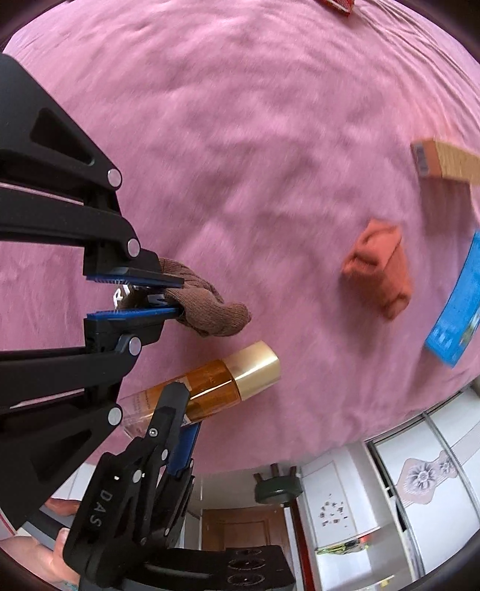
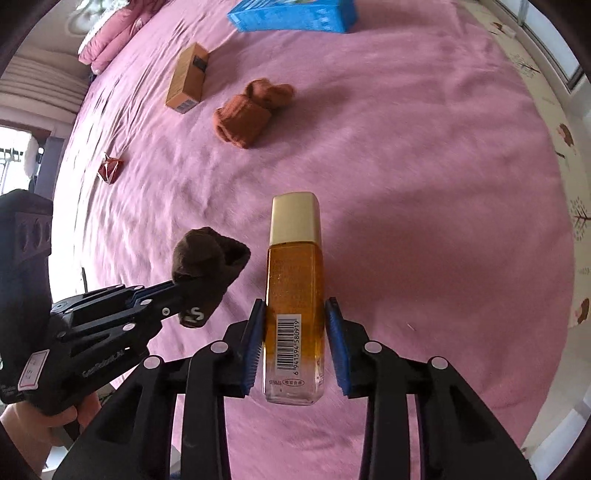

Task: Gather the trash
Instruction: 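Carry sock and perfume bottle over the yellow bin and open both grippers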

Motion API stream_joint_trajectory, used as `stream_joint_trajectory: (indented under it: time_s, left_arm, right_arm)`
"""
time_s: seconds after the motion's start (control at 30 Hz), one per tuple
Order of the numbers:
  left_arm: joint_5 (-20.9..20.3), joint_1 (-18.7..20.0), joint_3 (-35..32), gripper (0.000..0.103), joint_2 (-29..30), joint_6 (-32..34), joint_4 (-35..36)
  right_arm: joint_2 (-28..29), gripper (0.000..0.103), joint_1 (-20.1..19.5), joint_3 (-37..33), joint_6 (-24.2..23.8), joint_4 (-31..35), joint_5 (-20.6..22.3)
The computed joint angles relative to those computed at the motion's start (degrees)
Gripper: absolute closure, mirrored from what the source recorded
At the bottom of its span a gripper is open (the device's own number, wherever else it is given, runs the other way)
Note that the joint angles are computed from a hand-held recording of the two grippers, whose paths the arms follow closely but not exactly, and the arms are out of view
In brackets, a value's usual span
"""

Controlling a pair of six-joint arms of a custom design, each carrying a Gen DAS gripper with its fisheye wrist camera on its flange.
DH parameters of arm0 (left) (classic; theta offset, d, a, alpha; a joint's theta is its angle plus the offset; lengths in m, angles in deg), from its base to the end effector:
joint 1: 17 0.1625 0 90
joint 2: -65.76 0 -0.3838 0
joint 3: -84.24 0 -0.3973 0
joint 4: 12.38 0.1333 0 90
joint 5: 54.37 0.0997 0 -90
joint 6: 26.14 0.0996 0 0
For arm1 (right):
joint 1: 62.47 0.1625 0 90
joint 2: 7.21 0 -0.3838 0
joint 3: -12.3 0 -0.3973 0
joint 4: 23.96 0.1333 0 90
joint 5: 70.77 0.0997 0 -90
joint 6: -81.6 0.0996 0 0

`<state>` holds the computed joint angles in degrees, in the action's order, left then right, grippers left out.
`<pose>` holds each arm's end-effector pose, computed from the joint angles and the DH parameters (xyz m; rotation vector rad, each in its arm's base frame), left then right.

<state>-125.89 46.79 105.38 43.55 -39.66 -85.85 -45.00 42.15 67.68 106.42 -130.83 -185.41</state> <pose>-0.2158 -0.8116 0.1974 0.3632 2.7183 0.1985 0.2858 -0.7321 0.1858 -0.2387 -2.7162 0.1848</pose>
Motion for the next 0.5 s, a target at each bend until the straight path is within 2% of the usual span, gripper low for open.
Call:
stream_joint_trajectory:
  time_s: [0.07,0.17,0.5]
  left_arm:
    - [-0.47,-0.78,4.21,0.092,-1.84,-0.18,-1.88]
    - [-1.11,-2.08,6.69,0.092,-2.37,-0.05,-3.03]
    - [-3.69,-6.81,4.49,0.092,2.45,3.37,-2.19]
  right_arm:
    - [-3.33,0.071,-0.13,4.31,0.82,-1.85,-0.28]
    - [-8.06,0.071,-0.48,10.14,1.77,-4.42,-0.89]
    - [-21.2,0.071,-2.38,23.67,4.6,-10.01,-3.7]
